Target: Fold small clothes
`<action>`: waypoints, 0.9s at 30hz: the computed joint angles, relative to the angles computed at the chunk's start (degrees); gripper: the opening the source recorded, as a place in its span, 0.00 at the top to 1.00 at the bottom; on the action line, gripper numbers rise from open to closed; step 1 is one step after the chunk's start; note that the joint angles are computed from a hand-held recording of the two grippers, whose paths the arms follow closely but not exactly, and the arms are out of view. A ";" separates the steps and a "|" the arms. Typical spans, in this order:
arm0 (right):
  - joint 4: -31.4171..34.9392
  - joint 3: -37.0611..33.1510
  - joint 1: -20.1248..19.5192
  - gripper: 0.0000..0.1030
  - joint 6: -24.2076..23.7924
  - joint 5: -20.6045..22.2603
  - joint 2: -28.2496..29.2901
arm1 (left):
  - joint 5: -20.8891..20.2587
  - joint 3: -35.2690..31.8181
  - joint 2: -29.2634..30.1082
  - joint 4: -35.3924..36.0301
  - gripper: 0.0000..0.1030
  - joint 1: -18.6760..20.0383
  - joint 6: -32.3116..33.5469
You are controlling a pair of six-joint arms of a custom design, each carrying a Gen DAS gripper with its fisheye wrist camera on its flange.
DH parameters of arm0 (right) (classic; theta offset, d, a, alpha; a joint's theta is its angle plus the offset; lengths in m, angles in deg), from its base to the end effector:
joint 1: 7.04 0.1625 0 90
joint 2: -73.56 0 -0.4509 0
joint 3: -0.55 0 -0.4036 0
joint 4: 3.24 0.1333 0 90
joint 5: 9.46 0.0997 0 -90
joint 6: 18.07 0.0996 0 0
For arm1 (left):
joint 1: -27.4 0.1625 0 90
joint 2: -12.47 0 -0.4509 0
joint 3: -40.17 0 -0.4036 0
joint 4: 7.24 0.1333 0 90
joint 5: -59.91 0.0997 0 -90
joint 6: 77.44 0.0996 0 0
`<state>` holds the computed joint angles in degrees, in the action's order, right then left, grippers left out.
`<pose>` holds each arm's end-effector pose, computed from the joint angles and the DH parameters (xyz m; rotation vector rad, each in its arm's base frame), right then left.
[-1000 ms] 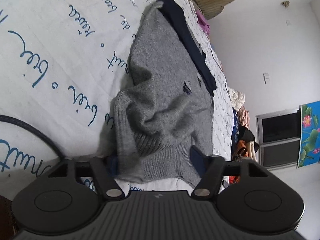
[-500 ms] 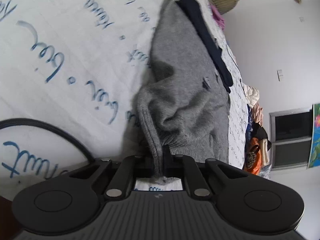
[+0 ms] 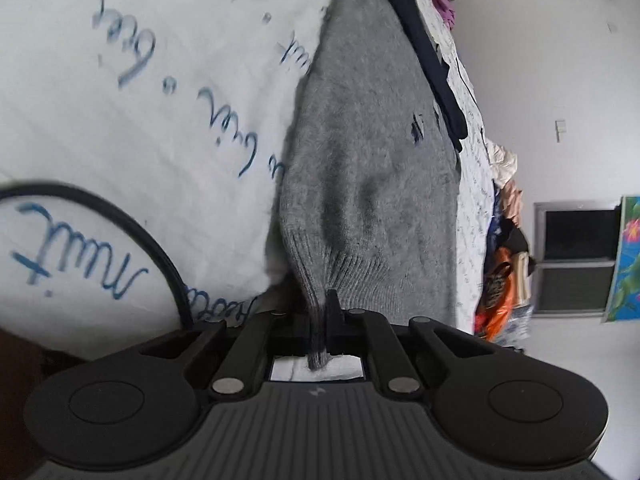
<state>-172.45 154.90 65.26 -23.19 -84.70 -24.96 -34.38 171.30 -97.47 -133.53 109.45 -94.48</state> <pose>0.0631 -0.3241 0.2257 0.2404 2.8897 -0.6622 0.0770 -0.3588 0.3706 0.2222 -2.9821 0.3627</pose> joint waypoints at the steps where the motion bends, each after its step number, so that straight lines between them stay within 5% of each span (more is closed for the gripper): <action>1: 1.09 0.05 0.01 0.91 -0.97 1.67 -1.41 | 0.40 -0.39 -0.59 0.43 0.94 -0.55 0.81; 3: 4.85 -0.51 0.26 0.92 -2.19 3.90 -4.38 | 1.09 -1.13 -1.01 0.93 0.94 -1.03 1.67; 6: 6.68 -2.12 2.21 0.91 -2.70 -2.61 -2.23 | 1.94 -1.20 0.73 0.49 0.94 0.35 1.18; 9: 4.27 -0.26 -2.26 0.82 -2.40 2.14 -0.07 | -1.64 -0.70 1.84 -1.30 0.93 2.15 0.94; 13: 0.20 1.75 -5.89 0.58 -2.94 9.59 0.86 | -3.56 -0.31 2.65 -2.20 0.88 2.56 0.68; 15: -1.30 1.62 -5.73 0.57 -2.08 10.85 2.44 | -5.03 -0.32 3.64 -2.81 0.88 3.05 0.00; 18: -3.79 1.63 -5.45 0.60 -1.83 11.19 4.98 | -5.54 0.13 4.24 -3.88 0.88 2.63 0.15; 21: -1.41 0.36 -3.98 0.90 -2.08 8.70 5.40 | -4.50 0.49 3.43 -3.95 0.95 1.37 0.31; 24: 4.47 -0.99 -0.49 0.91 -3.83 7.16 2.15 | -4.31 -0.13 0.06 -1.92 0.95 -2.29 1.28; 27: 11.02 -3.18 3.89 0.91 -4.86 -1.14 -1.47 | -3.08 -1.66 -2.55 1.63 0.95 -4.32 3.81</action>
